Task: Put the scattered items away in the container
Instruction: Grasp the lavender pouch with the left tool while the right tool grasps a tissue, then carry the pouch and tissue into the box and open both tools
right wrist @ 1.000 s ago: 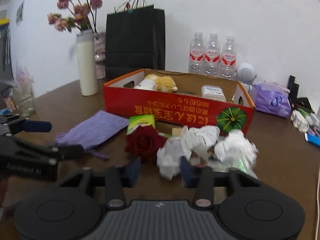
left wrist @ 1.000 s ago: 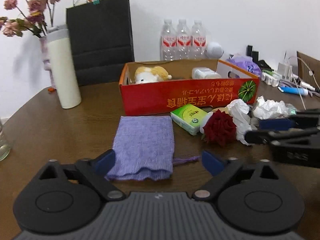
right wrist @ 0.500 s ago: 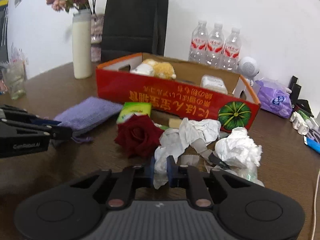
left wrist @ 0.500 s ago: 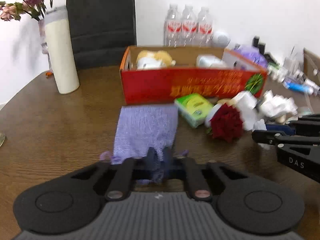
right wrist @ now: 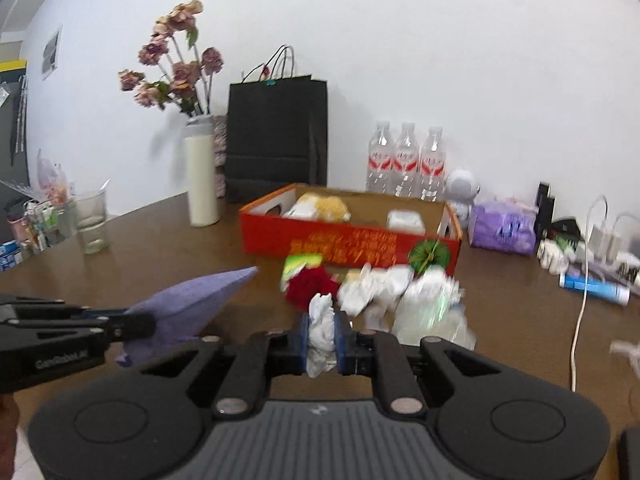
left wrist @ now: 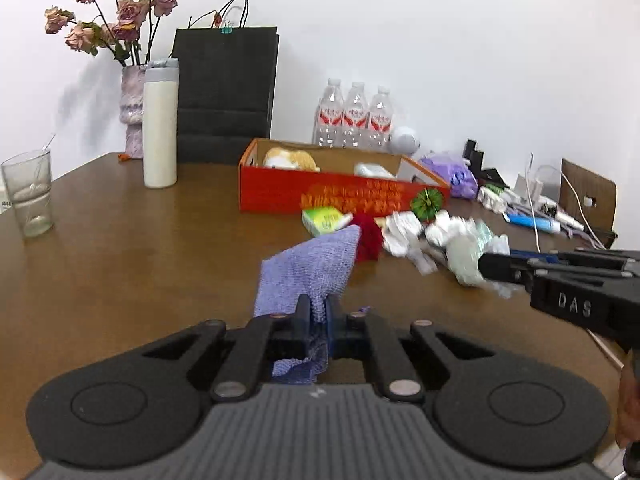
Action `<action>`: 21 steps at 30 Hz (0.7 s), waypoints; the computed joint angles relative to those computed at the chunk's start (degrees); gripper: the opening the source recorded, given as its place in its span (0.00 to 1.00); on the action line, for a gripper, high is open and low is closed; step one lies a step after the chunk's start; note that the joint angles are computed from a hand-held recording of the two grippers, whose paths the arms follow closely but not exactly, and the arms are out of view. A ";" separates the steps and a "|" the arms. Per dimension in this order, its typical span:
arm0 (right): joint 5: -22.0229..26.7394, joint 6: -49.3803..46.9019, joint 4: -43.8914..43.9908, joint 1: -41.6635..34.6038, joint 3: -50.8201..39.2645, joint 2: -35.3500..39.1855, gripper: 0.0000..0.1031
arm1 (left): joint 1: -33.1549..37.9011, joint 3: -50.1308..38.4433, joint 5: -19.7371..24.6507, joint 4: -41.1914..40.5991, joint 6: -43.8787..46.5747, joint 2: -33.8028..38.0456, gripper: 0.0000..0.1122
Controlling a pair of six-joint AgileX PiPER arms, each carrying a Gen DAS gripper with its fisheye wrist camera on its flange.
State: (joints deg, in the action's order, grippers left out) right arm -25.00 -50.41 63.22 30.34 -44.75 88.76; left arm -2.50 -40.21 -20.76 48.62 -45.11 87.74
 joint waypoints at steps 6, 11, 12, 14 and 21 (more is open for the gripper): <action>-8.37 0.32 5.05 9.38 8.47 -4.07 0.12 | -1.45 9.18 -2.92 -10.25 13.04 -7.44 0.07; -11.57 4.53 5.62 12.25 11.74 -5.77 0.12 | -2.79 11.43 -3.60 -12.86 15.64 -9.65 0.07; -11.69 5.00 5.20 12.21 12.09 -6.11 0.12 | -2.90 11.17 -3.82 -13.17 15.75 -9.53 0.07; -11.67 5.06 4.38 11.41 12.23 -6.62 0.12 | -3.34 10.25 -4.32 -14.08 16.40 -8.79 0.07; -0.09 13.33 -11.38 -4.30 4.31 -3.73 0.12 | -6.11 -4.64 0.29 -14.04 15.27 0.92 0.07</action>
State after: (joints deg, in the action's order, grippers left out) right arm -25.08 -37.08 51.83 26.04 -40.44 85.02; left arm -8.61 -44.84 -20.47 34.59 -29.83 88.66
